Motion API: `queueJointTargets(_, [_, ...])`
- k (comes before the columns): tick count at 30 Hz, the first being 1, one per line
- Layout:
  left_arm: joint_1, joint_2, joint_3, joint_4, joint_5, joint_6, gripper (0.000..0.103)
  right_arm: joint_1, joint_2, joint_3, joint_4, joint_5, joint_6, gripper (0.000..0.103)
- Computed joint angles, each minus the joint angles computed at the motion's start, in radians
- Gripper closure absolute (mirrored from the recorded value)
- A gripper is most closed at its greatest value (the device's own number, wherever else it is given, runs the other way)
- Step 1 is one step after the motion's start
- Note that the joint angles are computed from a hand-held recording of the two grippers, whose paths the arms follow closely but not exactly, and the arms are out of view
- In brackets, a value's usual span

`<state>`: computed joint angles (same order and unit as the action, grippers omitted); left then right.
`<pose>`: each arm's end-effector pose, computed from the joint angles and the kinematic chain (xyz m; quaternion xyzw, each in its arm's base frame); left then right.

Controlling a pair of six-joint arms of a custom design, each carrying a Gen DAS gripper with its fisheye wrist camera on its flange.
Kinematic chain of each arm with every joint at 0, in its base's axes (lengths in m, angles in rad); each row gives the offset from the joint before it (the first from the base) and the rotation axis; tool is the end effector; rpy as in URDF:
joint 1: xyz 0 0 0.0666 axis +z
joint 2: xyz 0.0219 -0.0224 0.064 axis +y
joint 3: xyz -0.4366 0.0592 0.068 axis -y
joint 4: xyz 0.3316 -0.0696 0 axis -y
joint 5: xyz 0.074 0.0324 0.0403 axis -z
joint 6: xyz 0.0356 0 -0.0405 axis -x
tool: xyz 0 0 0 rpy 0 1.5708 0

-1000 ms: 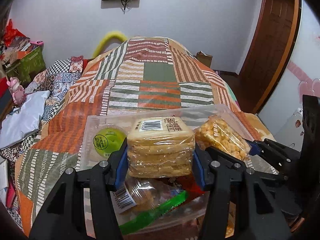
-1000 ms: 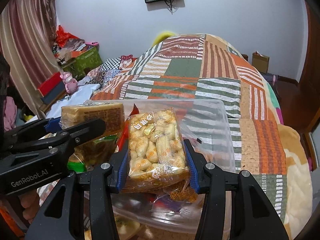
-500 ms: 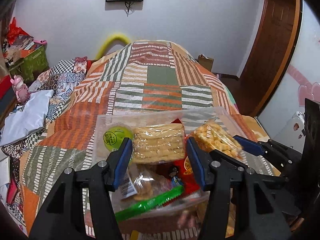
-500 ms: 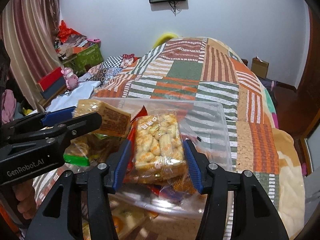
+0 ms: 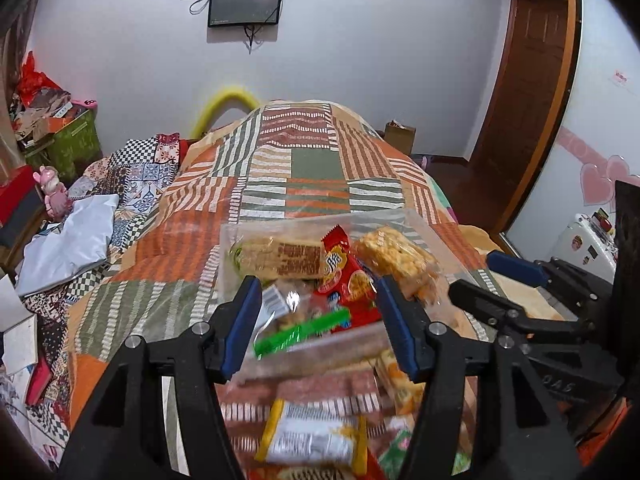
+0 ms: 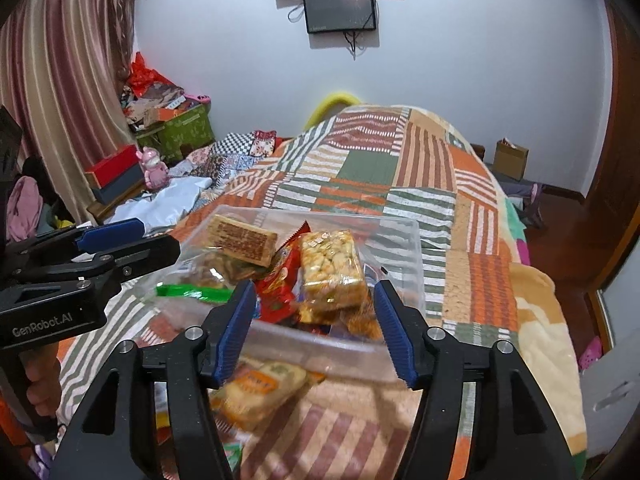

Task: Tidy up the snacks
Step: 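Withdraw both tools and lower them to the remaining snacks, then grasp the red cracker bag with the left tool while the right tool grasps the green pea bag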

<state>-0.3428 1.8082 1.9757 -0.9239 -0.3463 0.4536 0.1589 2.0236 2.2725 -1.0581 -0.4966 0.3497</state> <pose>0.5649 -0.1892 0.5203 -0.1182 0.8993 -0.0055 0.4209 0.6569 0.1220 0.4988 -0.3148 0.8480 0.1928 0.3804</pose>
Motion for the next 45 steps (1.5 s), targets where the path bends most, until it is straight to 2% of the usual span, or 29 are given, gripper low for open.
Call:
queueJointTargets(4, [-0.019, -0.051, -0.069, 0.017, -0.021, 0.016, 0.037, -0.012, -0.068, -0.106, 0.055, -0.019, 0.01, 0.041])
queueJointTargets(11, [-0.046, -0.118, -0.192, 0.02, -0.023, 0.07, 0.036, -0.026, -0.155, -0.26, 0.108, -0.043, 0.034, 0.037])
queueJointTargets(23, [-0.072, -0.171, -0.365, 0.029, 0.064, 0.173, 0.032, -0.016, -0.204, -0.432, 0.068, -0.045, 0.11, 0.037])
queueJointTargets(28, [-0.083, -0.175, -0.39, 0.038, 0.079, 0.19, 0.027, -0.008, -0.199, -0.462, 0.025, -0.045, 0.148, 0.037])
queueJointTargets(35, [-0.087, -0.15, -0.38, 0.035, 0.106, 0.191, 0.021, 0.006, -0.182, -0.485, 0.008, -0.018, 0.178, 0.037])
queueJointTargets(36, [-0.086, -0.146, -0.378, 0.036, 0.109, 0.192, 0.02, 0.004, -0.181, -0.486, 0.009, -0.02, 0.182, 0.038])
queueJointTargets(38, [-0.086, -0.137, -0.374, 0.036, 0.111, 0.197, 0.019, 0.001, -0.19, -0.501, 0.03, -0.014, 0.18, 0.048])
queueJointTargets(40, [-0.084, -0.129, -0.371, 0.038, 0.119, 0.206, 0.019, -0.006, -0.191, -0.502, 0.028, -0.025, 0.186, 0.048])
queueJointTargets(45, [-0.081, -0.114, -0.375, 0.043, 0.136, 0.228, 0.011, -0.03, -0.203, -0.518, 0.057, -0.032, 0.166, 0.049])
